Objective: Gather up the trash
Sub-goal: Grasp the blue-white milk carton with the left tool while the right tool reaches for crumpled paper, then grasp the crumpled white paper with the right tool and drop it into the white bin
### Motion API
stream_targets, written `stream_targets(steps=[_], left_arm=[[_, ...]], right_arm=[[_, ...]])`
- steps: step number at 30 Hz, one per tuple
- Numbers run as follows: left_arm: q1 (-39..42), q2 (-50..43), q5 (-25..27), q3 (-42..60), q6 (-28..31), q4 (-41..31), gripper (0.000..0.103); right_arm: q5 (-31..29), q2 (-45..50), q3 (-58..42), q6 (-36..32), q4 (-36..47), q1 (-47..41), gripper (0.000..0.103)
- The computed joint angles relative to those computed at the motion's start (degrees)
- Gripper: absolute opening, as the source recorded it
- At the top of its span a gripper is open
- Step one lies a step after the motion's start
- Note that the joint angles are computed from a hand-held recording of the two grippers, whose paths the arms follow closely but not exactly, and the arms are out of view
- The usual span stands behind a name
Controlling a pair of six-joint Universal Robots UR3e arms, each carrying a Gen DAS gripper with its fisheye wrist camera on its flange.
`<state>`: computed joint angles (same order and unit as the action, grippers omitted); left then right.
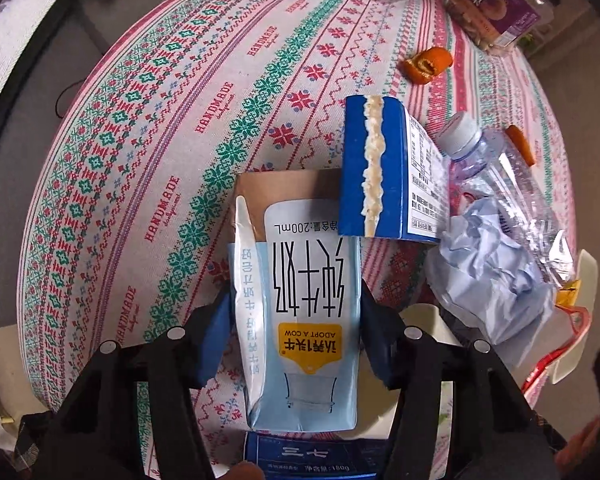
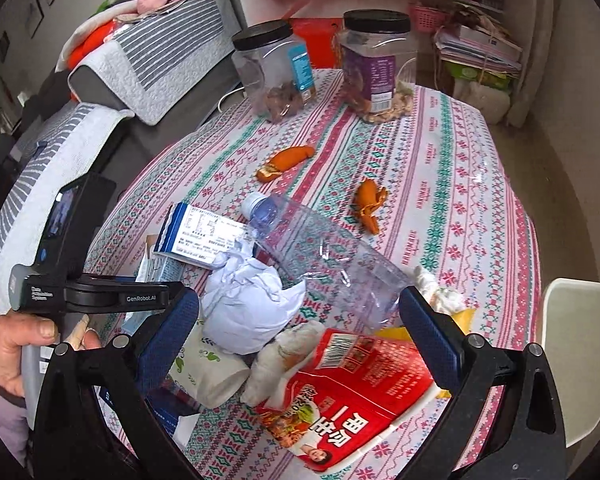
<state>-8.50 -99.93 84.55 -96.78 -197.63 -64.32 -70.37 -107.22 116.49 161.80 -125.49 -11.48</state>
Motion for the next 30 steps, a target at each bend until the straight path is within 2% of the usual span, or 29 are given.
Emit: stream_targets(steps=[6,9,12,14,15,16,18,19,30], left_arm=[[2.3,15.1,0.6,-7.3,3.0,2.2,0.057],[2.8,19.1,3.4,-10.3,4.0,6.2,0.057],[4.2,22.1,3.7,-11.7,5.6,6.3,0.057],[4.1,21.2,3.8,-10.9,5.6,5.9,0.058],[4.0,18.8,3.6,-9.8,5.6,6.8,0.058],[4.0,18.5,3.7,-9.6,5.7,6.5,0.058],[3.1,17.8,4.5,-10.5,5.1,7.7,0.058],[2.9,17.8,4.9,-10.9,5.0,7.9,0.058],[0.6,18.0,6.4,-11.1,3.4,12.5,0.058]], right_arm=[[0.1,5.4,-3.3,3.4,2.3,4.4,0.096],[0.0,8.7,-5.2,5.7,3.0,6.5,0.092],[0.4,12.6,-6.9,7.3,3.3,8.4,0.089],[-1.9,14.4,-6.9,8.7,0.0,10.7,0.086],[-3.0,15.0,-6.8,9.0,-1.6,11.6,0.076],[-3.6,15.5,-6.8,9.3,-2.6,12.1,0.061],[-2.5,15.9,-6.9,9.3,-2.3,11.5,0.047],[-2.6,15.6,-6.2,9.4,-3.3,11.2,0.046],[-0.5,6.8,-2.3,7.5,-8.5,7.3,0.045]])
